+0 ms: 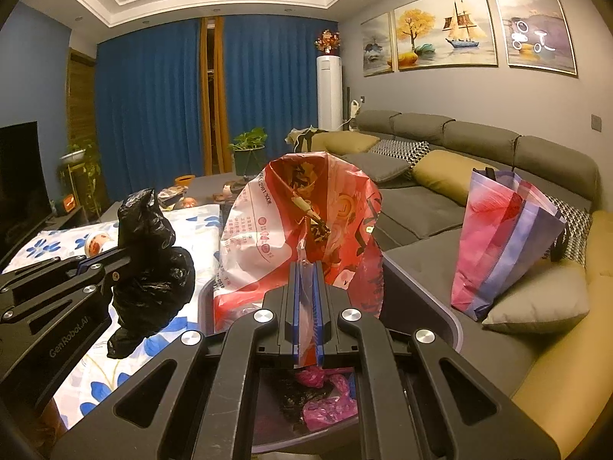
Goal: Collect trash
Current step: 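Carry the black bag and printed bag with both tools over the gray bin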
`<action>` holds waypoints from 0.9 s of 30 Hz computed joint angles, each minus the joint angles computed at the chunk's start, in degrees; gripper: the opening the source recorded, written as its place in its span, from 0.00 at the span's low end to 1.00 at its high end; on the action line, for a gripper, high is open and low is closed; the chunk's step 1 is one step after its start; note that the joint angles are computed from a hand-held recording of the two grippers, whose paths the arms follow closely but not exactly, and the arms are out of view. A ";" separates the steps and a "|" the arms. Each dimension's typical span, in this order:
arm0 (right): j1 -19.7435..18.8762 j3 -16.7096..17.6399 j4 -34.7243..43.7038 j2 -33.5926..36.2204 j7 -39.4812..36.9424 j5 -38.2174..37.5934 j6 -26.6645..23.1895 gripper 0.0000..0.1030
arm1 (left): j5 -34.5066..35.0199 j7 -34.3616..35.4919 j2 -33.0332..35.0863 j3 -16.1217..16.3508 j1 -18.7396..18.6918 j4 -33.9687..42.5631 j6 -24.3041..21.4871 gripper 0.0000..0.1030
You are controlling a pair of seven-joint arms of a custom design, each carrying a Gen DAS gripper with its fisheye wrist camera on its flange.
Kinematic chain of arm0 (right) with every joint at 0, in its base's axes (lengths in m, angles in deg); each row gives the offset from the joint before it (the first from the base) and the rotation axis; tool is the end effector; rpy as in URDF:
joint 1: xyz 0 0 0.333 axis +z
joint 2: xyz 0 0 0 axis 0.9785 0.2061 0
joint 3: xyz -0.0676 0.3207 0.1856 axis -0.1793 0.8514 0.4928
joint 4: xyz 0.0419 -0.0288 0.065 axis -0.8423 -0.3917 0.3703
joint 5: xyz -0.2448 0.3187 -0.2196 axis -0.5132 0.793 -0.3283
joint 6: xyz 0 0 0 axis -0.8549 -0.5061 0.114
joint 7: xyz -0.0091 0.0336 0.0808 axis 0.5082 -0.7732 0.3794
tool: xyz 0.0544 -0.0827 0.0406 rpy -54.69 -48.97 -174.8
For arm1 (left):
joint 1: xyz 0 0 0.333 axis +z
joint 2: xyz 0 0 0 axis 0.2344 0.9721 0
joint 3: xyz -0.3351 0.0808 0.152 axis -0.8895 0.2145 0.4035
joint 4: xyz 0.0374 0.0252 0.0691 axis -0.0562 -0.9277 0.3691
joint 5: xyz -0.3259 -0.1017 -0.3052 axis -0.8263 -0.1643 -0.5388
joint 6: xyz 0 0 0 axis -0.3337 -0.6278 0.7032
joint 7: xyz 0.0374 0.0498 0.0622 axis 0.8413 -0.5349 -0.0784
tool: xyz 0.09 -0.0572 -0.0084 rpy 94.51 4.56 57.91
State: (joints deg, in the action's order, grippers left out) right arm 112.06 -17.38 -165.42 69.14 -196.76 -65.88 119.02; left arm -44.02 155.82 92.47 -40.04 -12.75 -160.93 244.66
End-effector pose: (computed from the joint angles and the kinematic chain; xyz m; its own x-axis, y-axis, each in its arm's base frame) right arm 0.5347 0.4143 0.4556 -0.4038 -0.9141 -0.0365 -0.3467 0.1898 -0.9186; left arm 0.6200 -0.4830 0.4723 -0.6460 -0.7607 0.0632 -0.3757 0.2447 -0.8938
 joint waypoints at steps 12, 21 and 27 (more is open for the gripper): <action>-0.50 -0.11 -0.35 -0.28 0.15 1.12 0.36 0.07 | 0.63 0.04 2.55 -1.02 0.24 2.85 -1.85 0.02; -1.16 -0.23 -1.17 -0.68 0.75 1.14 1.26 0.07 | 0.85 0.20 3.81 -2.07 0.83 4.19 -2.87 0.02; -1.50 -0.26 -1.42 -0.76 1.03 1.26 1.88 0.07 | 1.02 0.79 4.58 -3.59 1.93 4.76 -3.21 0.03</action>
State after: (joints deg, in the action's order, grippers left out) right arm 110.56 -17.65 -166.83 68.39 -195.73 -64.63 120.90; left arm -42.99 156.61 97.05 -43.62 -10.82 -156.16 241.45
